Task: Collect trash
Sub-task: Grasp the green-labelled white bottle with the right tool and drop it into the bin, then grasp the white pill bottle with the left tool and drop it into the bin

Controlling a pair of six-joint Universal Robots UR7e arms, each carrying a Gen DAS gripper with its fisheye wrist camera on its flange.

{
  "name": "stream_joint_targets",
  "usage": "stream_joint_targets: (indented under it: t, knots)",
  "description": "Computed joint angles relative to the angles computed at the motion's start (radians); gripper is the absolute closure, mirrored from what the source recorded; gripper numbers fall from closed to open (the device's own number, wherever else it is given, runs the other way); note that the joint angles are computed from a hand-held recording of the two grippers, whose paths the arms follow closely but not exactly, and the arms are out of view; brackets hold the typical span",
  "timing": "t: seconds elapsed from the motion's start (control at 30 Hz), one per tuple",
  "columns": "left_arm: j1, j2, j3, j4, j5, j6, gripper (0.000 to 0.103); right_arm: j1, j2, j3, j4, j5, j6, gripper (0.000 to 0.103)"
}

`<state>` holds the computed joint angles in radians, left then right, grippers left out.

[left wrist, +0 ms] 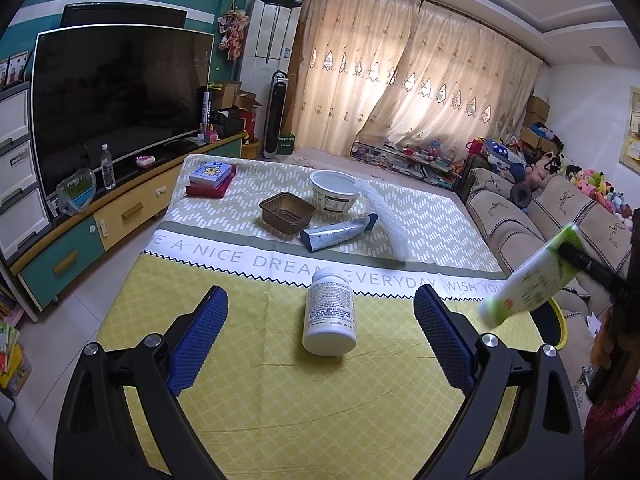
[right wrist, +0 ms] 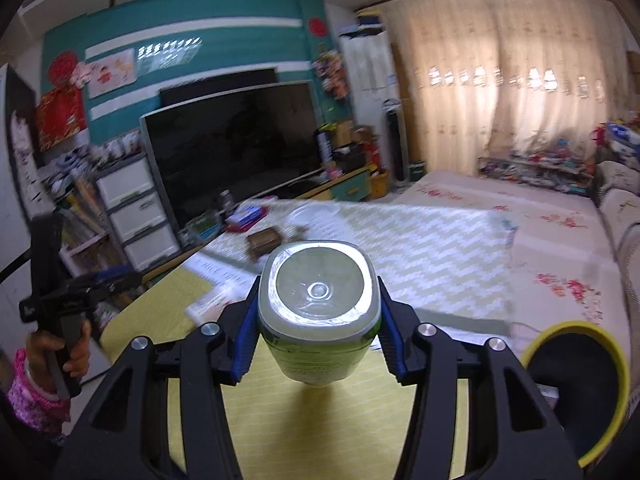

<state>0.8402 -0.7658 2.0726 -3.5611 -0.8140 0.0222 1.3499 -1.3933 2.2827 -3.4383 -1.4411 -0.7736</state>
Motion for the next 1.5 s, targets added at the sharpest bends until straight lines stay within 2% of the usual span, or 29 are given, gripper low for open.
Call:
stream_joint_targets:
  t: [0.13,0.27,0.5,0.6,0.83,1.0,1.07,1.23,1.5]
  knots:
    - [0.006,0.007,-0.010,0.020,-0.009,-0.009,0.010,-0.048,-0.035,0.000,-0.095,-0.028,0.041,0.054]
    - [0.009,0.020,-0.027,0.048,-0.015,-0.014,0.010,-0.112,-0.036,-0.019,-0.233,-0.122,0.087,0.054]
    - [0.017,0.052,-0.070,0.103,-0.035,-0.023,0.009,-0.209,0.015,-0.087,-0.297,-0.261,0.127,0.053]
    - [0.022,0.072,-0.096,0.128,-0.032,-0.021,0.008,-0.240,0.038,-0.107,-0.287,-0.289,0.153,0.043]
    - [0.042,0.100,-0.139,0.181,-0.035,-0.033,0.008,-0.265,0.054,-0.082,-0.327,-0.259,0.159,0.043]
    - [0.058,0.122,-0.185,0.252,-0.001,-0.064,0.008,-0.249,0.033,-0.023,-0.371,-0.240,0.175,0.041]
    - [0.067,0.134,-0.209,0.285,0.007,-0.081,0.008,-0.258,0.019,0.011,-0.391,-0.201,0.190,0.040]
    - [0.084,0.167,-0.264,0.360,0.047,-0.106,0.008,-0.260,-0.009,0.064,-0.400,-0.159,0.203,0.039]
    - [0.102,0.187,-0.305,0.442,0.055,-0.137,0.023,-0.261,-0.029,0.084,-0.387,-0.140,0.204,0.038]
